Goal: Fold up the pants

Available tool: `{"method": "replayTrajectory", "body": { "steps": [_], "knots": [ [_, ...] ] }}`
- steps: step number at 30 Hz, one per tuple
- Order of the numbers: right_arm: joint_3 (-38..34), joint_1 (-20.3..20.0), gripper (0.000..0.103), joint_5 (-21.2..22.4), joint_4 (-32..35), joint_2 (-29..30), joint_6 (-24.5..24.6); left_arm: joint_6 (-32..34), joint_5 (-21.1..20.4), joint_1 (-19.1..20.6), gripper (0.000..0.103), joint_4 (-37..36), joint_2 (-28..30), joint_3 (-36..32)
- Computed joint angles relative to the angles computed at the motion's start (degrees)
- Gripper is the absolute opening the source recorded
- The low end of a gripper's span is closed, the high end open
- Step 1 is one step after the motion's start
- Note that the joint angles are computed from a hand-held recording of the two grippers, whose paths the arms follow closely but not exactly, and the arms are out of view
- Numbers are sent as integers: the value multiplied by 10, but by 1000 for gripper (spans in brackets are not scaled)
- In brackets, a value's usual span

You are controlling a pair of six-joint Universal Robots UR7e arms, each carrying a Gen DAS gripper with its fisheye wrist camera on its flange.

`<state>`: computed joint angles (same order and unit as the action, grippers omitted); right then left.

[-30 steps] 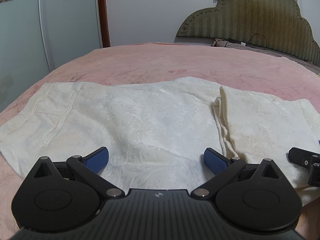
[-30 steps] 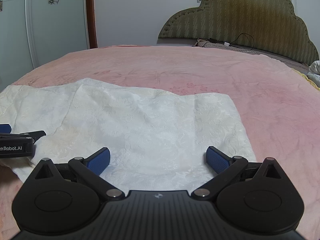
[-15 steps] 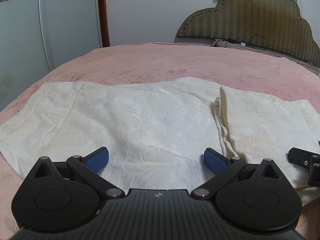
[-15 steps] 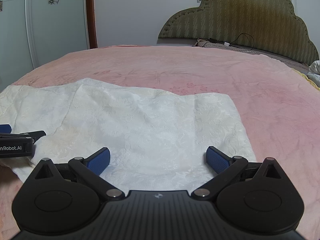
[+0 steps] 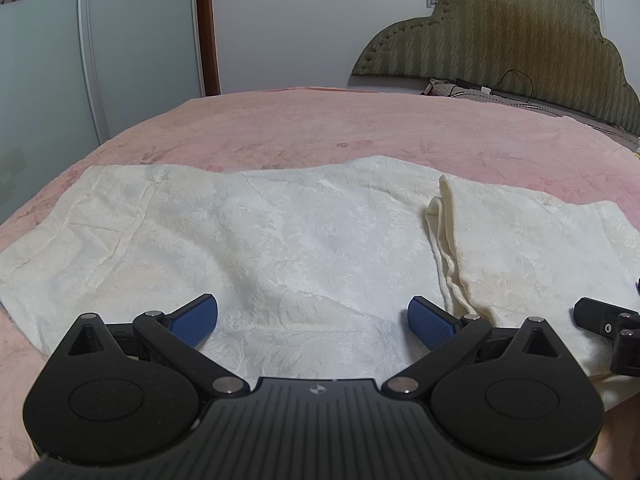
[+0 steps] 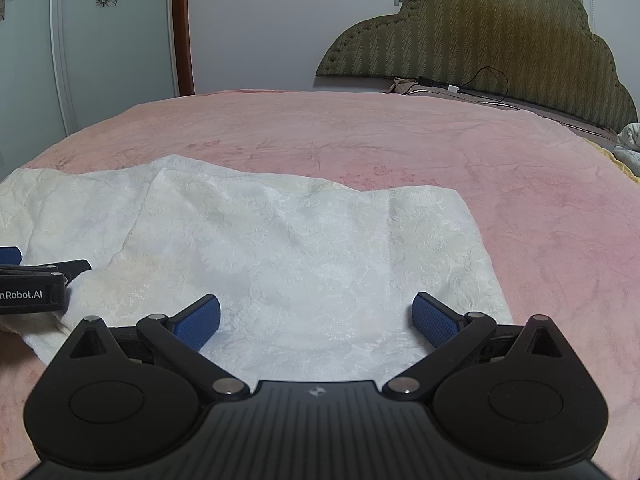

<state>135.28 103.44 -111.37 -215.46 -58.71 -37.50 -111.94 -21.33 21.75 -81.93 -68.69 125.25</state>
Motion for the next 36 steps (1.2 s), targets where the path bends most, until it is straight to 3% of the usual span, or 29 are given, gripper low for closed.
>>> {"method": "replayTrajectory", "body": {
  "steps": [2,7,12,15,17,20,22,24,26,29,33,36],
  "knots": [
    [-1,5,103,-8,-7,5,-3,-29,0,-10,103,33,-9,2],
    [6,22,103,-6,-27,12,-18,-183,-36,-32,103,232,-32,-27],
    [14,51,103,53,18,6,-15,-369,-128,-47,103,454,-32,-63],
    [11,81,103,90,55,13,-50,-415,-190,-48,103,532,-43,-68],
    [7,108,103,98,55,34,-92,-411,-205,-47,103,520,-90,-49],
    [-5,154,103,78,-1,95,-191,-379,-209,-48,103,431,-220,-2],
    [-18,183,103,59,-32,140,-256,-412,-202,-75,102,403,-299,36],
    [-24,197,103,64,-34,164,-290,-442,-198,-96,102,412,-325,45],
    [-30,206,103,65,-40,186,-312,-421,-186,-107,102,396,-352,53],
    [-56,221,103,55,-106,248,-364,-387,-156,-119,102,339,-402,77],
    [-96,229,103,83,-187,318,-432,-376,-127,-125,102,295,-450,102],
    [-133,234,103,99,-218,358,-446,-316,-71,-128,103,213,-543,145]
  ]
}}
